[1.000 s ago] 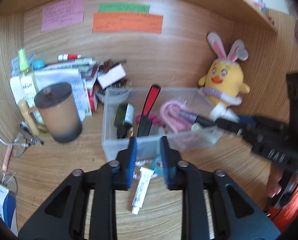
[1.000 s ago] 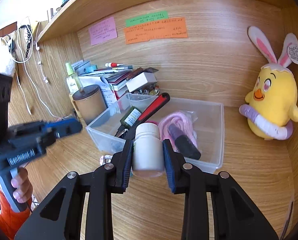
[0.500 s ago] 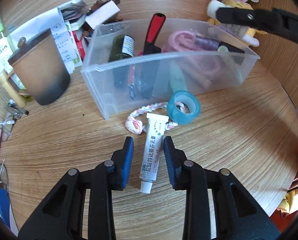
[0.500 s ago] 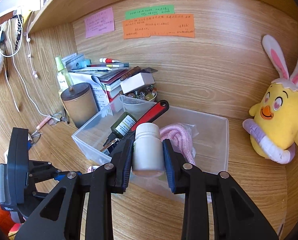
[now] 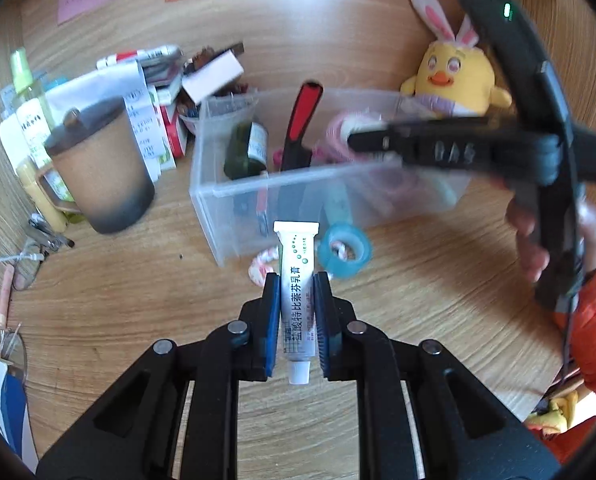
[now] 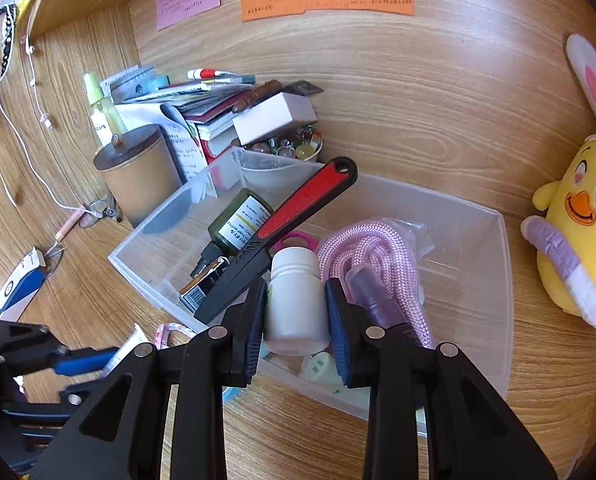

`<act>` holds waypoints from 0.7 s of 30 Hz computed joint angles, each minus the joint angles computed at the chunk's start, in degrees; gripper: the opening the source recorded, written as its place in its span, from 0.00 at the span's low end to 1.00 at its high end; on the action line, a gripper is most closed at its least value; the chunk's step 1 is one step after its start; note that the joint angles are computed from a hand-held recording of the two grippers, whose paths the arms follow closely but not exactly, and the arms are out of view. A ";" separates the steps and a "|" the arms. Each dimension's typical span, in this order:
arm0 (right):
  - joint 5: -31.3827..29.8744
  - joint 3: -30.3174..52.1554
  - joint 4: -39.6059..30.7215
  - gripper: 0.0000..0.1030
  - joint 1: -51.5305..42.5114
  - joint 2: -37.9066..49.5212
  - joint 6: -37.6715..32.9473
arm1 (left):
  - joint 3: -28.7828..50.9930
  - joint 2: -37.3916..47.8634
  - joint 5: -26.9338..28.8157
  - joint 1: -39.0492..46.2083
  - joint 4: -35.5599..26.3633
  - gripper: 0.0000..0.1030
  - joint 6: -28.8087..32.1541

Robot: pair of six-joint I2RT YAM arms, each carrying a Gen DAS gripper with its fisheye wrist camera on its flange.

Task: Organize objects
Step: 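Drop the ointment tube and pill bottle into the clear box while both grippers release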

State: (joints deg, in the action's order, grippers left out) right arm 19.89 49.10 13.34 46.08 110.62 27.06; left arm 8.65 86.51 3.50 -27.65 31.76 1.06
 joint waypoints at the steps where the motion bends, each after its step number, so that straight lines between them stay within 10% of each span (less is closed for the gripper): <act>1: -0.31 0.06 -0.12 0.26 0.02 0.08 0.03 | 0.19 -1.97 0.58 0.70 -1.39 0.15 -0.06; 21: 1.32 -7.67 3.25 0.27 8.52 -7.20 -0.93 | 23.17 7.35 3.34 5.22 -15.23 0.15 -1.97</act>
State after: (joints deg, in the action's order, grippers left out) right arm 21.21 41.43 16.59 54.61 103.42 26.13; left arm 31.82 93.87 6.85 -22.43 16.52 -0.90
